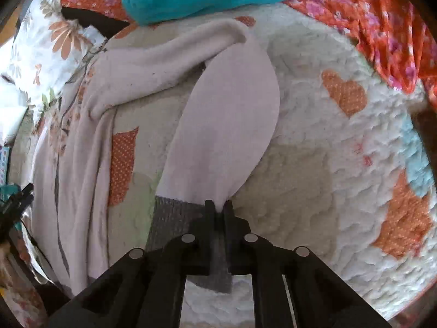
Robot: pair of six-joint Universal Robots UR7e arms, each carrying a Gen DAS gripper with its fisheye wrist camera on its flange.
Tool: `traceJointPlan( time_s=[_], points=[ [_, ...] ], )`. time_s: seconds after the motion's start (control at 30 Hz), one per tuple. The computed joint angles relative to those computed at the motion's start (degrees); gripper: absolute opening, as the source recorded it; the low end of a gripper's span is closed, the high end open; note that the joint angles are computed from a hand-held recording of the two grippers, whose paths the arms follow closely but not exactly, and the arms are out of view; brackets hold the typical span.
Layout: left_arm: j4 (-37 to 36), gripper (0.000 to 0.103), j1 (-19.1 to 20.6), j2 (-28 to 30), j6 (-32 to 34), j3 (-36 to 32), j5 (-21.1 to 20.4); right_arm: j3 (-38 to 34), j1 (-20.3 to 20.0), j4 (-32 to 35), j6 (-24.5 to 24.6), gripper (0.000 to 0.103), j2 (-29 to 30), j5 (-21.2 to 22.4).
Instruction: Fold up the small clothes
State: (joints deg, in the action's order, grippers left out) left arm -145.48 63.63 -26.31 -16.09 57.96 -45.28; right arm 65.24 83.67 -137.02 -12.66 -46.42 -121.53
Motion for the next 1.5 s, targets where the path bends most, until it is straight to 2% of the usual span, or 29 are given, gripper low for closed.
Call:
traceJointPlan(
  time_s=[0.07, 0.13, 0.17, 0.23, 0.27, 0.33, 0.43, 0.47, 0.5, 0.53, 0.63, 0.7, 0.77, 0.83, 0.97, 1.03, 1.07, 1.13, 1.2, 1.27, 1.4, 1.47, 1.5],
  points=[
    [-0.6, 0.070, 0.1, -0.5, -0.1, 0.4, 0.5, -1.4, 1.2, -2.4, -3.9, 0.006, 1.0, -7.4],
    [-2.3, 0.070, 0.1, -1.6, 0.0, 1.5, 1.3, -4.0, 1.5, -5.8, -5.8, 0.006, 2.2, -14.5],
    [-3.3, 0.070, 0.2, -2.2, 0.0, 2.1, 1.8, -6.8, 1.8, -9.9, -9.2, 0.006, 4.2, -20.5],
    [-4.8, 0.070, 0.4, -3.4, -0.2, 3.3, 2.5, -13.4, 1.9, -18.6, -17.7, 0.007, 9.1, -29.5],
    [-5.2, 0.070, 0.5, -4.0, -0.6, 3.9, 3.0, -17.3, 1.7, -20.9, -19.8, 0.008, 11.2, -32.2],
    [-5.7, 0.070, 0.8, -5.2, -1.7, 4.9, 4.3, -21.6, 1.5, -21.0, -18.3, 0.017, 13.1, -34.3],
    [-6.0, 0.070, 1.3, -7.0, -3.1, 6.3, 5.6, -23.0, 1.7, -28.6, -22.6, 0.042, 15.0, -35.8],
    [-6.4, 0.070, 1.5, -7.7, -3.3, 7.0, 5.7, -21.8, 2.0, -30.4, -22.8, 0.055, 14.6, -35.1],
    [-6.9, 0.070, 1.6, -8.5, -3.4, 7.9, 5.8, -19.8, 2.1, -30.5, -21.4, 0.058, 13.6, -33.4],
    [-7.6, 0.070, 1.7, -9.5, -3.3, 9.1, 6.0, -17.4, 2.3, -29.4, -18.7, 0.058, 12.2, -29.6],
    [-9.7, 0.070, 2.1, -13.2, -3.8, 13.9, 5.6, -9.1, 3.4, -29.0, -13.3, 0.062, 8.2, -21.9],
    [-11.1, 0.070, 2.6, -16.0, -5.0, 17.6, 3.9, -4.6, 4.2, -29.8, -12.1, 0.063, 7.3, -16.2],
    [-10.2, 0.070, 3.2, -18.4, -6.9, 20.4, 2.1, -2.7, 4.6, -32.0, -13.9, 0.063, 8.3, -12.7],
    [-8.1, 0.070, 3.6, -20.2, -8.6, 22.9, 1.8, -0.6, 5.5, -35.8, -17.7, 0.063, 9.9, -10.5],
    [-0.4, 0.070, 3.4, -21.1, -10.3, 24.9, 6.5, 2.5, 6.2, -38.5, -22.4, 0.063, 11.7, -8.3],
    [3.6, 0.070, 3.5, -21.3, -11.5, 25.4, 6.9, 3.4, 6.0, -39.8, -24.0, 0.063, 12.6, -8.3],
    [5.2, 0.066, 3.8, -21.6, -11.8, 25.7, 5.2, 3.6, 5.9, -40.6, -25.0, 0.063, 13.1, -8.6],
    [6.5, 0.006, 4.7, -22.7, -11.3, 26.5, 0.1, 4.0, 5.6, -42.1, -26.6, 0.063, 13.6, -8.8],
    [4.9, 0.007, 5.3, -24.5, -11.1, 28.0, -2.8, 3.8, 4.8, -43.8, -28.0, 0.064, 13.8, -7.7],
    [4.7, 0.007, 5.1, -26.1, -12.2, 28.9, 1.3, 4.4, 4.5, -43.6, -27.1, 0.064, 13.3, -7.4],
    [5.2, 0.008, 5.1, -29.1, -14.4, 28.9, 16.3, 4.9, 4.1, -43.8, -26.5, 0.064, 12.8, -6.8],
    [8.0, 0.014, 5.8, -29.4, -16.1, 27.1, 24.7, 4.8, 4.1, -44.1, -26.2, 0.064, 12.9, -6.7],
    [12.5, 0.020, 6.3, -29.7, -19.9, 25.9, 29.2, 4.7, 4.2, -44.5, -26.2, 0.064, 13.1, -6.8]
  ],
)
